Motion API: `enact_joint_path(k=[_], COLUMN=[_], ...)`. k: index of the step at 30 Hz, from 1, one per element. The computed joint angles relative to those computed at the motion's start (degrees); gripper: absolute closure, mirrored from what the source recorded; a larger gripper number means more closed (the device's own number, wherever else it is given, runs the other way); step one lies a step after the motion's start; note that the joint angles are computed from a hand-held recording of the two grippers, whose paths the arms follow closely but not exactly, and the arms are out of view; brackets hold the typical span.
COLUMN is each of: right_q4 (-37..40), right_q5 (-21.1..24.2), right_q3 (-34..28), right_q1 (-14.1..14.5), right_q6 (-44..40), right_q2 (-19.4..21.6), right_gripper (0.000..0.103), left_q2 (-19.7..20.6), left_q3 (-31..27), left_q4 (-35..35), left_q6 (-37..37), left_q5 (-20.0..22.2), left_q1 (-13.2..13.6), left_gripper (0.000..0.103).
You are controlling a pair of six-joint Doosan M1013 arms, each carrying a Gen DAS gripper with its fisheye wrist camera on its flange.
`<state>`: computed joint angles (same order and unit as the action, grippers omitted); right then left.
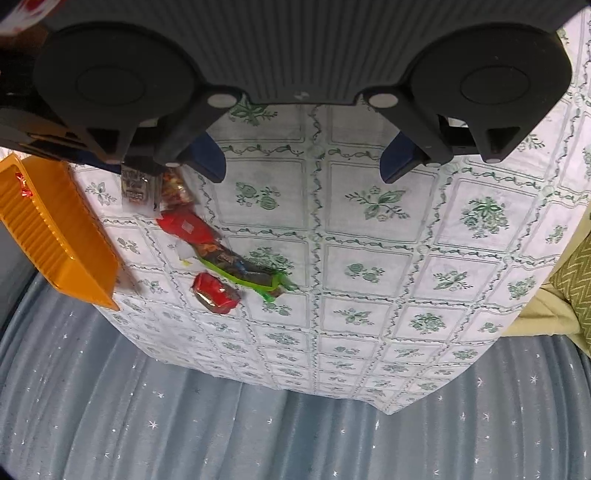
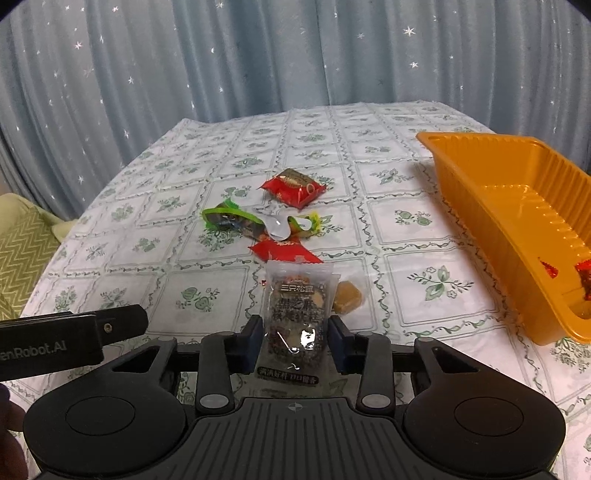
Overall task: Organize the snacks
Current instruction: 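Grasp a red-and-white candy with the left tool while right holds packet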
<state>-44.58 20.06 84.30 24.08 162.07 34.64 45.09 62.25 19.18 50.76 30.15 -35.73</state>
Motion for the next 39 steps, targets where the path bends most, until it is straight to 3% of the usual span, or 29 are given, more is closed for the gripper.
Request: enact_joint_path(k=[11, 16, 22, 27, 35, 39], right_q4=[-7.4, -8.3, -10.3, -11.3, -11.7, -11.4], right_q5=[2.6, 4.4, 4.0, 3.4, 2.9, 2.8], right_q3=[6.0, 7.8, 9.0, 9.4, 9.4, 9.4], right_q1=[-0.5, -0.8, -1.4, -1.5, -1.7, -1.7], right_q6=[7.9, 9.6, 12.3, 13.4, 14.4, 14.0], right_q2=[-4.3, -5.2, -5.5, -5.6, -5.5, -5.4], right_gripper=[0.065, 0.065, 0.065, 0.065, 0.065, 0.065], left_q2=[1.8, 4.3, 7.3, 9.1, 8.5, 9.2], left_q3=[-3.0, -6.7, -11.0, -13.9, -12.4, -13.6], left_q4=[-9.2, -13.1, -12.9, -10.1, -8.3, -8.7], left_q6=[11.5, 15.1, 14.6, 15.5, 16.6, 19.3], left_q5=[-2.1, -0.7, 0.2, 3.0, 2.1, 2.7], left_q1=[-0.9, -1.8, -2.7, -3.1, -2.9, -3.0], left_gripper=[0.017, 0.04, 0.052, 0.055, 0.06, 0.067])
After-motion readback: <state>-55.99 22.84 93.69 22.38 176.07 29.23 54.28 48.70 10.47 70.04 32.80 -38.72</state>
